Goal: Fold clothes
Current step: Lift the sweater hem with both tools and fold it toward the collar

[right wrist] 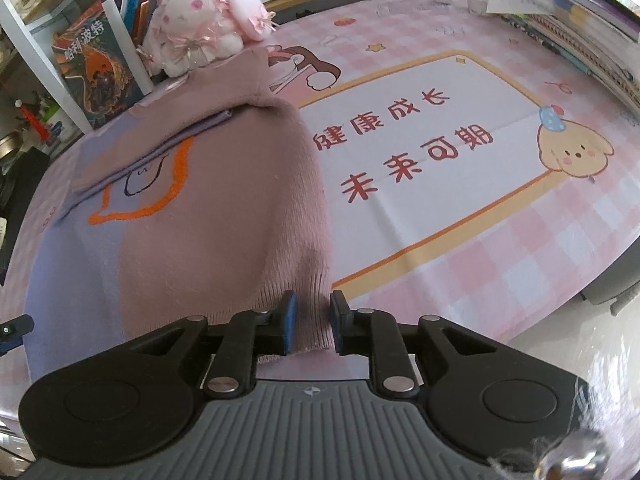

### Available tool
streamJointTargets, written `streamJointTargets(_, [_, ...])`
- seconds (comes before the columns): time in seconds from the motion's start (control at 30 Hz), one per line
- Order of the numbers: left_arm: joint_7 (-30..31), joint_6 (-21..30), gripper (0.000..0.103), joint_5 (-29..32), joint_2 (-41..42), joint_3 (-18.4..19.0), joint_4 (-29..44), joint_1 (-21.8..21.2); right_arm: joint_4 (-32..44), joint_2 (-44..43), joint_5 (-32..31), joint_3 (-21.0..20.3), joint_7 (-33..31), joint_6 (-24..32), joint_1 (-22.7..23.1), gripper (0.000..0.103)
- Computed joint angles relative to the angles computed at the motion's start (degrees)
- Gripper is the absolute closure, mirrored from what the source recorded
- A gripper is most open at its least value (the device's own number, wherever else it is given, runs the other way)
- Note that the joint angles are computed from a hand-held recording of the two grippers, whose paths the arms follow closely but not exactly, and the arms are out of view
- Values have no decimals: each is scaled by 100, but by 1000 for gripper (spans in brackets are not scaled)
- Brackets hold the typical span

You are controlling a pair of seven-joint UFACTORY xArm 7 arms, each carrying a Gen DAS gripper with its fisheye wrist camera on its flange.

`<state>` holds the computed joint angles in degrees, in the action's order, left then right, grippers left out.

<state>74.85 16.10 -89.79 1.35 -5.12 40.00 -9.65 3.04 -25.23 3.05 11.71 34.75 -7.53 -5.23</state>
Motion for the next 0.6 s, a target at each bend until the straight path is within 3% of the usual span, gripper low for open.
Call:
streamJointTargets(0.5, [-183, 150, 65, -207, 79, 27, -40, 66, -100, 36, 72, -496, -169, -179, 364, 82])
streamJointTargets(0.57, [-44, 120, 71, -319, 84, 10, -23, 51, -81, 78, 72, -566, -196, -216, 435, 82])
streamJointTargets(0.6, [71, 50, 81, -396, 96, -13, -3, 22, -73, 98, 72, -595, -211, -243, 469, 84])
